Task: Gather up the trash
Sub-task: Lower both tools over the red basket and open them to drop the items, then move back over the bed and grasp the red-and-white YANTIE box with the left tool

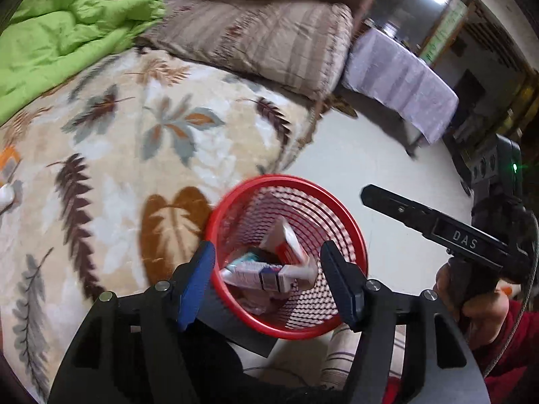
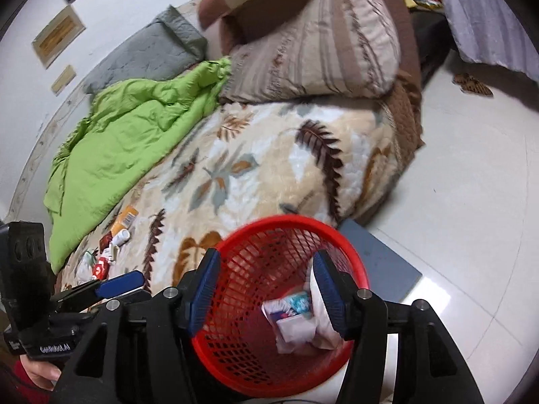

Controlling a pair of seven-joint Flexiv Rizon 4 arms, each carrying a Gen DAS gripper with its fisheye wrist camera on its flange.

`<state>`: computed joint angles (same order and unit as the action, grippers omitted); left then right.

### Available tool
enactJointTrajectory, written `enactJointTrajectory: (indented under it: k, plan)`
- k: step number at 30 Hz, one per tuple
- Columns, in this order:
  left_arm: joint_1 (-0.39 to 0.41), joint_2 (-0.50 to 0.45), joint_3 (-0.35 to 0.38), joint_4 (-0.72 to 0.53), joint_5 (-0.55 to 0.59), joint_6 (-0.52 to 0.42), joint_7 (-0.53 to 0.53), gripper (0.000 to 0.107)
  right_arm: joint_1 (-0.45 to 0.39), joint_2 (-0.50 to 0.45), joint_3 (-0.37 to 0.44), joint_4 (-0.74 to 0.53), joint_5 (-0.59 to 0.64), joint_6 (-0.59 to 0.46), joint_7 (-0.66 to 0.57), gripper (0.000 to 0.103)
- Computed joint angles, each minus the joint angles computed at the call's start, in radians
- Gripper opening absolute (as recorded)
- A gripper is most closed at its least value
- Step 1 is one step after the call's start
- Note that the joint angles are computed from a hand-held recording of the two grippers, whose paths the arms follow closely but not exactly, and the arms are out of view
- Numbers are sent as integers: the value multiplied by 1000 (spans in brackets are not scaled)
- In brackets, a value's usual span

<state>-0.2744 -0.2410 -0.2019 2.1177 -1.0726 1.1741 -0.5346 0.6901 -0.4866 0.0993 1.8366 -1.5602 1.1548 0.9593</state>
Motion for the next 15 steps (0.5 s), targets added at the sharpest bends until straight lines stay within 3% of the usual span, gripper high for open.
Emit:
enactJointTrajectory:
  k: [5, 10, 15]
  plan:
    - [7, 43, 23, 46, -111, 111, 27, 69, 13, -86, -20, -134, 0, 77, -92, 65]
    - [20, 80, 59, 93, -216, 213, 66, 69, 65, -225, -32, -330, 170, 147, -392, 66]
    - [47, 103, 103, 125, -297, 272, 97, 69, 109, -395, 31, -590, 401, 118, -782, 66]
